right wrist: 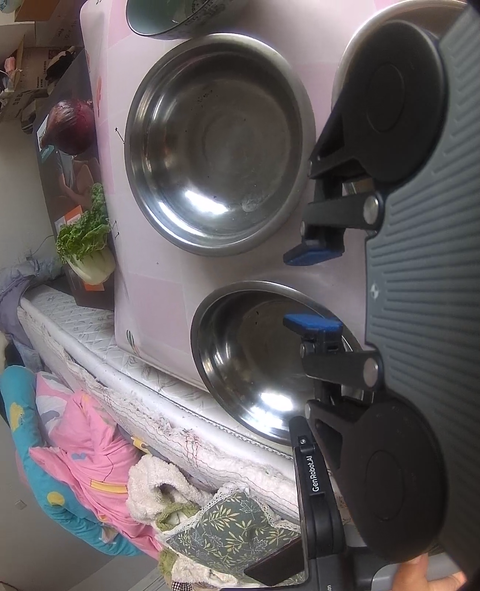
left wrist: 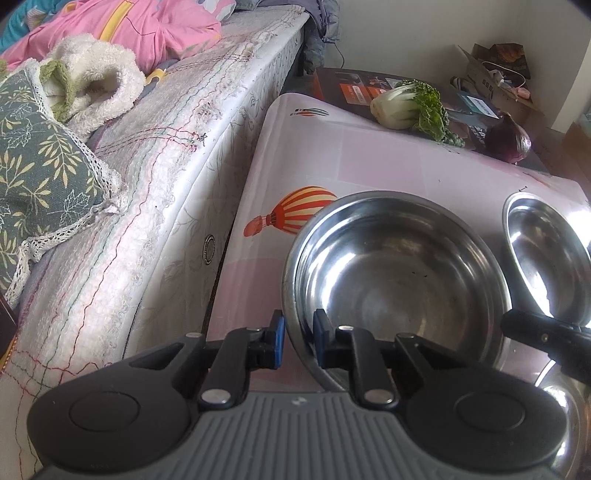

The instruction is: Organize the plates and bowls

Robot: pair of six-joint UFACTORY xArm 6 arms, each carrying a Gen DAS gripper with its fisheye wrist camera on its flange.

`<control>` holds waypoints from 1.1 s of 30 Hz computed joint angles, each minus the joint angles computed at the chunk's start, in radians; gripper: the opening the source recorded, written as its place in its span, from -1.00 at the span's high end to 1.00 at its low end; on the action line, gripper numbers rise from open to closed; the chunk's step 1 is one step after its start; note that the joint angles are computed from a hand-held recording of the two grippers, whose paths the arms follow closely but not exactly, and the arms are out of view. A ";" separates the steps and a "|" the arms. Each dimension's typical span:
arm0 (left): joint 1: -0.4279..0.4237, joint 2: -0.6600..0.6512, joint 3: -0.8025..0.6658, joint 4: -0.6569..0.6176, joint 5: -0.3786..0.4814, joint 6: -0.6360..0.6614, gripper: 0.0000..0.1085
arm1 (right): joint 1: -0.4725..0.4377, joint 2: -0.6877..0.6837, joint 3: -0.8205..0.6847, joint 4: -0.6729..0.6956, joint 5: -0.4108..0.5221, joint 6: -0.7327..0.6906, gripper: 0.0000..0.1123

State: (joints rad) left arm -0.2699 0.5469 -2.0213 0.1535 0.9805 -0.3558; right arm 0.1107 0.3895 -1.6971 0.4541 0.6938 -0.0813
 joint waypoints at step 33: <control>0.000 -0.050 0.068 -0.018 -0.029 0.009 0.57 | 0.015 -0.020 0.026 -0.017 -0.014 -0.139 0.74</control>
State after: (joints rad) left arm -0.2694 0.4965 -1.9531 0.1352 0.9511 -0.3466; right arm 0.1258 0.3694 -1.6707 0.4373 0.6800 -0.2200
